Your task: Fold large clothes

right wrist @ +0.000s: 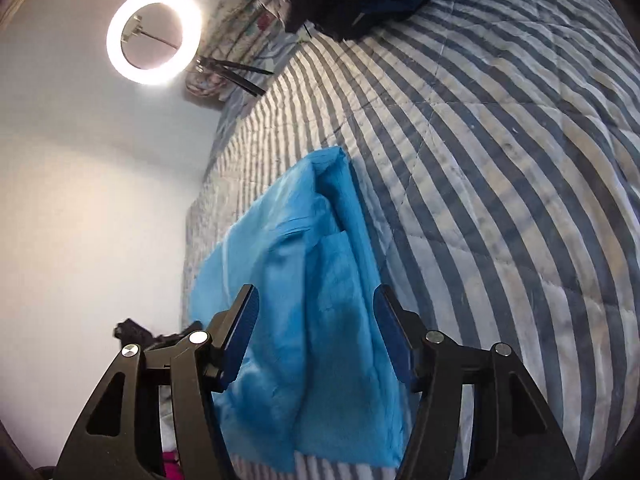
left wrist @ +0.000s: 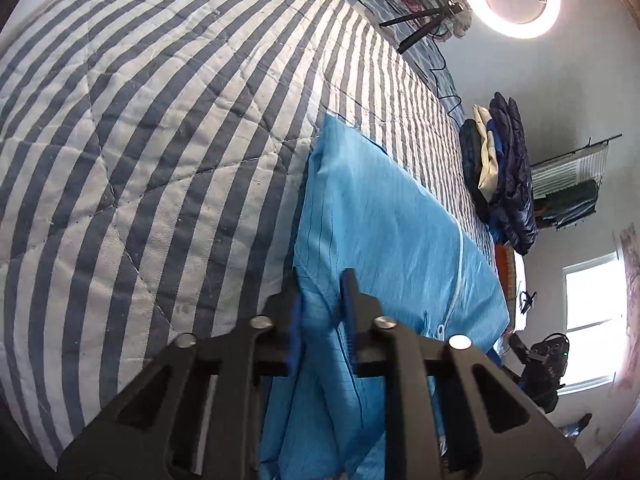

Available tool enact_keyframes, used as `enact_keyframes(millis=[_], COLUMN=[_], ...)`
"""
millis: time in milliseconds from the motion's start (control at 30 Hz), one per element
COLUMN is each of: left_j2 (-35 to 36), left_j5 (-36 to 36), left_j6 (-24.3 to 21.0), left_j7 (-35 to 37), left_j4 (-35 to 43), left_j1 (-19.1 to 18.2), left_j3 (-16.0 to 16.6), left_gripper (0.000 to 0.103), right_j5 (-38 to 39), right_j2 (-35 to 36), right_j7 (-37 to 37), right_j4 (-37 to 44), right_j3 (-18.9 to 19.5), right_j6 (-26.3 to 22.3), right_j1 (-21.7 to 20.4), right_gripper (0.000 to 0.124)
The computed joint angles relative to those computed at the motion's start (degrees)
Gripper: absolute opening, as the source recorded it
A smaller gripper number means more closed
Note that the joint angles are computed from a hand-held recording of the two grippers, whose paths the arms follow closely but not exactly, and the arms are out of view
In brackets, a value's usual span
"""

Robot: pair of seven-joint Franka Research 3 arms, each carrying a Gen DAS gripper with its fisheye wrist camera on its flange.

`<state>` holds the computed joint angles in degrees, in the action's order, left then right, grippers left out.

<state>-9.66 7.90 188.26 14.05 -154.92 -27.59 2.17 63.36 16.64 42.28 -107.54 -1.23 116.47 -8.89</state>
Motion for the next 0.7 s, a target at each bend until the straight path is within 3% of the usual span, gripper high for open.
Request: enact_keyframes(millis=[33,100,167,233,300,333,433,500,600,667,700], left_j2=[-0.15,-0.01,0.17,0.21,0.04,-0.07,-3.54,-6.55,-12.54,-12.58,-11.33], left_j5=[0.22,0.08,-0.39,-0.24,-0.38,-0.33,-0.40,-1.80,-0.80,-1.05,-0.77], left_j6=[-0.59,-1.35,-2.04,-2.26,-2.37,-2.54,-3.03,-1.66,-4.82,-4.54,-6.06], left_j7=[0.20,0.98,1.33,0.88,0.63,0.50,0.45,0.93,-0.72,-2.24,-2.26], left_j4=[0.24,0.70,1.19,1.62,1.71,1.96,0.51,-1.80,-4.20,-5.30,-4.97], left_j1=[2.87,2.84,4.75,9.45,10.86,11.58,11.18,6.80,9.69,9.65,9.21], left_j3=[-2.97,-3.12,-5.24,-10.15,-11.69,-12.51,-12.96,-9.67,-15.17,-16.63,-16.81], left_gripper=[0.011,0.007,0.005,0.004,0.002,0.002,0.001,0.001,0.001,0.001,0.001], right_j5=[1.57,2.27,1.02,1.40,1.71,0.45,-2.43,-3.18,-2.89,-4.22,-7.35], right_j2=[-0.63,-1.01,-0.33,1.76,2.26,3.00,-0.72,-4.18,-7.62,-8.19,-7.66], right_j7=[-0.63,-1.26,-0.04,1.77,2.01,2.61,1.05,-1.37,-3.58,-4.40,-3.48], right_j4=[-0.74,-1.62,-0.78,1.01,1.28,2.36,-0.36,-2.79,-5.66,-7.43,-8.32], right_j3=[-0.11,-0.43,-0.31,0.44,1.02,1.29,1.23,0.40,-1.72,-2.48,-2.40], right_j6=[-1.97,-4.15,-3.48,-2.70,-1.41,-2.84,-2.40,-5.85,-10.37,-8.96,-5.22], right_j1=[-1.03,-1.59,-0.61,0.38,0.93,1.12,1.83,1.04,0.02,0.60,1.91], right_gripper=[0.060,0.060,0.061,0.058,0.012,0.002,0.001,0.001,0.001,0.001,0.001])
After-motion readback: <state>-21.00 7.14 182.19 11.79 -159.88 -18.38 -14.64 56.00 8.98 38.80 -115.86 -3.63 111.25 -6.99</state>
